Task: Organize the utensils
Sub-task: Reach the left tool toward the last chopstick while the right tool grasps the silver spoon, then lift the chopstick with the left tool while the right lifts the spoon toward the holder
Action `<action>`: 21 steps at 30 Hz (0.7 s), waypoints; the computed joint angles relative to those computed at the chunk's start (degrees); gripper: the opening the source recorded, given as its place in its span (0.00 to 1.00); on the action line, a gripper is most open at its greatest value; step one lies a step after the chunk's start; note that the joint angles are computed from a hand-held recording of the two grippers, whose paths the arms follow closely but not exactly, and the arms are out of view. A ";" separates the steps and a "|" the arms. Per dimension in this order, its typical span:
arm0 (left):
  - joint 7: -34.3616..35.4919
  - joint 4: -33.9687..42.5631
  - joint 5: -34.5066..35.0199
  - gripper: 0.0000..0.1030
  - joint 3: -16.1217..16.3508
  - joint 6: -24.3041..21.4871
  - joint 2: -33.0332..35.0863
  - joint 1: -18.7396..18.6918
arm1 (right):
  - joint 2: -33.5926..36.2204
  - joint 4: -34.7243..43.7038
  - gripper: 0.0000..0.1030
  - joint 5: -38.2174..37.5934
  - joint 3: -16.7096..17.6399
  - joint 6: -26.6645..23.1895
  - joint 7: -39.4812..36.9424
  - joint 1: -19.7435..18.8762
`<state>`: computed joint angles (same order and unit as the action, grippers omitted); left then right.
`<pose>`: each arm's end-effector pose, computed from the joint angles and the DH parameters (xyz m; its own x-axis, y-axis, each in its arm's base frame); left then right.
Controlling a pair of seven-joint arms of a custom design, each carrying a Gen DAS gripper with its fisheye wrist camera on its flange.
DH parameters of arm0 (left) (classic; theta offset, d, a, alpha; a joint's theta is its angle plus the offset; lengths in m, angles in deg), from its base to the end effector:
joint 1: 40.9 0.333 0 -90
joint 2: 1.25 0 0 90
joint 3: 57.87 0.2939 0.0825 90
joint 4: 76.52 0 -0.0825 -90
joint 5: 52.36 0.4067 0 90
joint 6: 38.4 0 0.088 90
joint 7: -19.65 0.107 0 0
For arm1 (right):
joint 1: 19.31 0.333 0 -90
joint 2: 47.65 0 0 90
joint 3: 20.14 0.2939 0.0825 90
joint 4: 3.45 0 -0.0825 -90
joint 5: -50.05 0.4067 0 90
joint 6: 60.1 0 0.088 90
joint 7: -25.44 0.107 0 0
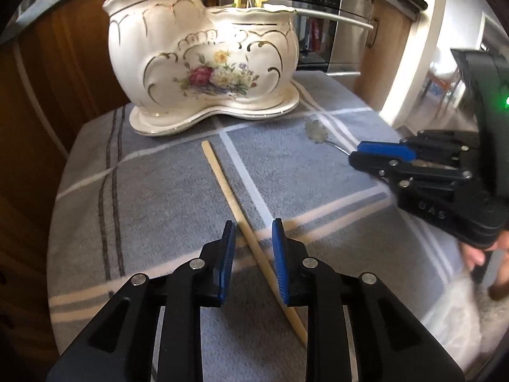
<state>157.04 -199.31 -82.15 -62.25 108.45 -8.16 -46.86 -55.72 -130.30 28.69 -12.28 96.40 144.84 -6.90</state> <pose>0.5699 -0.0974 0.4830 -0.6014 -0.7989 -0.0109 -0.6313 0.4835 -0.6064 0.5298 0.2126 0.4779 0.1295 -0.9913 0.0239 -0.7567 -0.1144 -0.6437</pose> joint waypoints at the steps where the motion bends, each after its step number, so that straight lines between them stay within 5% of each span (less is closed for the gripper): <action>1: 0.01 -0.18 0.69 0.22 -0.16 0.68 0.01 0.03 | 0.11 0.00 0.13 1.40 -0.36 0.29 -1.07 0.28; 2: 0.01 -0.26 1.53 0.10 -0.29 1.34 0.10 0.05 | 0.10 -0.22 0.11 3.93 -0.93 0.87 -2.93 0.74; 4: 1.57 0.20 1.81 0.10 -0.01 0.65 0.35 0.04 | -0.14 -0.72 0.03 6.47 -1.21 1.63 -4.66 0.94; 12: 2.18 1.91 5.46 0.08 0.37 -1.54 0.93 1.87 | -0.92 -1.37 0.03 8.10 -0.37 1.32 -7.06 0.54; 14: 2.15 3.31 4.00 0.17 0.57 -3.22 1.96 2.16 | -0.84 -1.31 0.03 8.44 -0.37 1.34 -7.04 0.48; 17: 2.82 3.47 1.86 0.18 0.39 -2.69 2.49 2.67 | -0.66 -1.17 0.03 6.80 0.07 1.50 -5.98 0.07; 21: 5.59 1.82 -0.42 0.06 0.13 -0.07 1.75 2.68 | -0.86 -1.94 0.03 6.57 -0.03 3.02 -5.02 0.06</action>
<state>162.63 -197.49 -82.57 -62.11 108.38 -6.41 -44.17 -56.59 -132.24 35.26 -12.31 99.42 139.82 -6.84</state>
